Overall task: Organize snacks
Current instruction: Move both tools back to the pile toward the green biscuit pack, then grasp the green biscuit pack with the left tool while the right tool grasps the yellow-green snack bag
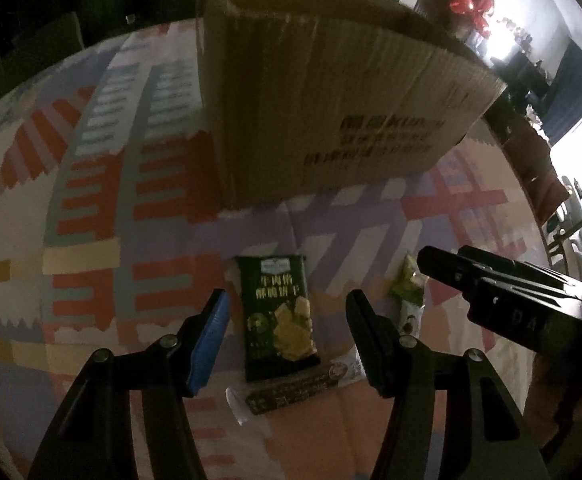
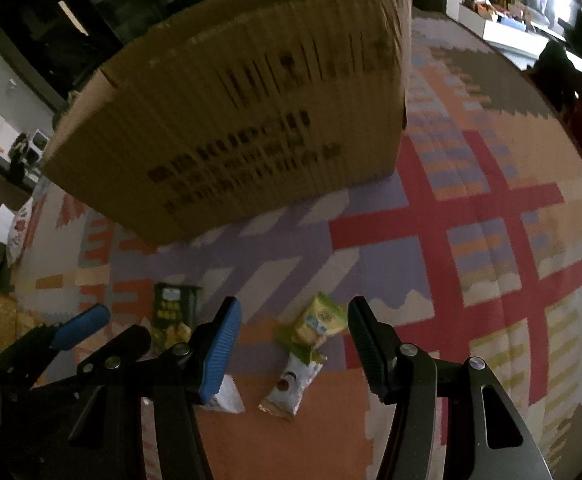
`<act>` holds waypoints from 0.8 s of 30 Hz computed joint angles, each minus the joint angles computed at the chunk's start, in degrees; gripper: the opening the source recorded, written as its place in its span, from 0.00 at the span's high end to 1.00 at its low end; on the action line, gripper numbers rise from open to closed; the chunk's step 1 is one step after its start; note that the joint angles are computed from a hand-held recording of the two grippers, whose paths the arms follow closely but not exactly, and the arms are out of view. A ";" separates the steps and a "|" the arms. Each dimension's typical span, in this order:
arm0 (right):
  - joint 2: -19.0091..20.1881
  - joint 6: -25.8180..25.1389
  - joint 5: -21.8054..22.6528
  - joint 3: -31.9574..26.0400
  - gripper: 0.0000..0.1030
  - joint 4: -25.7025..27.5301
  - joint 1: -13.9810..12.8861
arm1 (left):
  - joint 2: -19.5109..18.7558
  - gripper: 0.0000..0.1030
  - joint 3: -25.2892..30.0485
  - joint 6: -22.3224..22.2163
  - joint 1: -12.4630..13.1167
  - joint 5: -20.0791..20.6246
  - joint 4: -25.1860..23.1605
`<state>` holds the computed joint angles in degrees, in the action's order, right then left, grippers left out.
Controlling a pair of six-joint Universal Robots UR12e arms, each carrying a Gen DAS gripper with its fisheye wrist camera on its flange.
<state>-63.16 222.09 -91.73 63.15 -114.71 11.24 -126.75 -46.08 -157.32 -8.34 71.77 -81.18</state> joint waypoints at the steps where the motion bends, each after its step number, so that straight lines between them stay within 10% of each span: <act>1: 0.05 0.11 0.05 0.08 0.45 0.33 0.04 | -0.09 0.43 -0.03 0.24 -0.06 0.19 -0.38; 24: 1.05 0.32 2.91 1.10 0.49 1.26 -0.74 | -3.11 0.44 2.68 -0.53 -0.55 2.18 -4.88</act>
